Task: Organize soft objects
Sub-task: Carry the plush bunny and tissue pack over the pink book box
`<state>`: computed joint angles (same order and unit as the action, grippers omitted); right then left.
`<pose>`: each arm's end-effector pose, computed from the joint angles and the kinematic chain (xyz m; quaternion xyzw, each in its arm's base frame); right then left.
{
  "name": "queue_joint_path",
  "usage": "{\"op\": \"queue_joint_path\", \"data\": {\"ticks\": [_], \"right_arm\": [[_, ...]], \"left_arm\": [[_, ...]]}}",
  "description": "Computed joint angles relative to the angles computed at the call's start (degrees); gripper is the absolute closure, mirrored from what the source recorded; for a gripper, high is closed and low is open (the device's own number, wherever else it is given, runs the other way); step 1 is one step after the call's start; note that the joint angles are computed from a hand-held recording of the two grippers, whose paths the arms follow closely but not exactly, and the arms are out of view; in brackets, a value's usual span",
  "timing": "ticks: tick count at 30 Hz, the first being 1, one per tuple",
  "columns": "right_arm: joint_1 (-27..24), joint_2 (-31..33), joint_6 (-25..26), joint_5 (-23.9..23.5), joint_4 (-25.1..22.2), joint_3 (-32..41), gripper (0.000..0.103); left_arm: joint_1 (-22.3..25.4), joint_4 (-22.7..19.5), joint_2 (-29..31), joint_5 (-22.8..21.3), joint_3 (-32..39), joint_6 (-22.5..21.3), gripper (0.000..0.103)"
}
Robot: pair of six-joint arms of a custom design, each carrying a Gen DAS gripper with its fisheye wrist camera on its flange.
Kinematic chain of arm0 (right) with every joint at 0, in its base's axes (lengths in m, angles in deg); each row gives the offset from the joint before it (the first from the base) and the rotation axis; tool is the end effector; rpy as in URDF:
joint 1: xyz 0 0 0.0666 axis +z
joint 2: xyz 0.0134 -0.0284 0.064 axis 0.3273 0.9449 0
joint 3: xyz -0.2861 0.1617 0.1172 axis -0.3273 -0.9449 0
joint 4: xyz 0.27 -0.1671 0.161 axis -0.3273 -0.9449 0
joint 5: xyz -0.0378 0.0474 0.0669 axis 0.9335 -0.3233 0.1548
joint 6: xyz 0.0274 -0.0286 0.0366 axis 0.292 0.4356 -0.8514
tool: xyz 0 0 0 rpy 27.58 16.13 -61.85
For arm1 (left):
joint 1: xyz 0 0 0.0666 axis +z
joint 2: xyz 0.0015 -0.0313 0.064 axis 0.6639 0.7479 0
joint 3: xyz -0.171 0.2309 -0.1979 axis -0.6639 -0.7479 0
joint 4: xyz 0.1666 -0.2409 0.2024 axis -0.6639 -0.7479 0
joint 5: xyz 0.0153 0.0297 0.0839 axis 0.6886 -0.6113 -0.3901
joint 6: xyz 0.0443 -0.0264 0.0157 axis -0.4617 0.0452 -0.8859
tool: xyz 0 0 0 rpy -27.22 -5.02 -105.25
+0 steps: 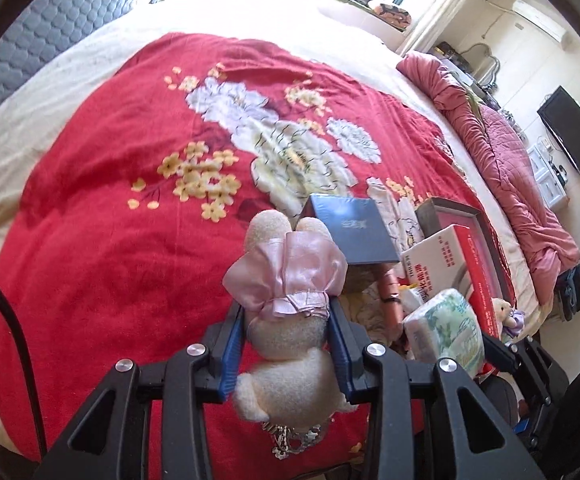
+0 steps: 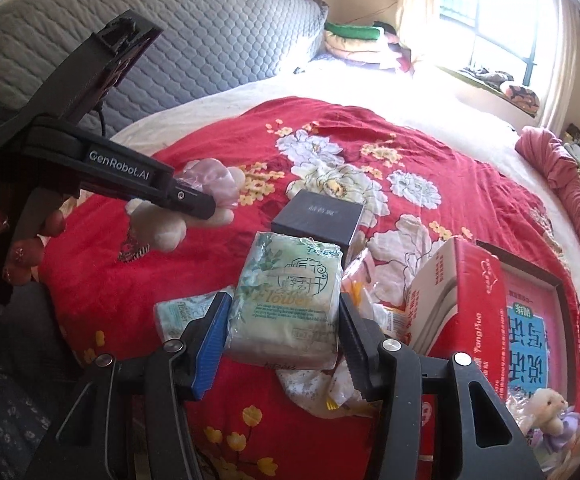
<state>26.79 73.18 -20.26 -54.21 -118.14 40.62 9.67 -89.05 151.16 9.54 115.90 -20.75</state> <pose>0.4482 0.0745 0.3590 -0.3541 0.8569 0.1320 0.3506 0.4948 -0.3043 0.3485 -0.1439 0.9473 -0.1389 0.2502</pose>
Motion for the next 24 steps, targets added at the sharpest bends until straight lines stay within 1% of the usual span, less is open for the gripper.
{"op": "queue_joint_path", "data": {"ticks": [7, 12, 24], "right_arm": [[-2.7, -1.5, -2.2, -1.3, 0.5, 1.3, 0.049], [-4.7, -2.5, -3.3, -2.2, 0.9, 1.9, 0.049], [-9.7, -4.1, -6.9, -4.4, 2.3, 3.7, 0.049]], "left_arm": [[-2.3, -4.4, 1.9, -3.6, 6.8, -2.4, 0.065], [-3.8, -6.1, 3.2, -3.2, 10.6, -2.7, 0.065], [-7.1, -12.5, 9.4, -5.8, 24.1, -6.2, 0.064]]}}
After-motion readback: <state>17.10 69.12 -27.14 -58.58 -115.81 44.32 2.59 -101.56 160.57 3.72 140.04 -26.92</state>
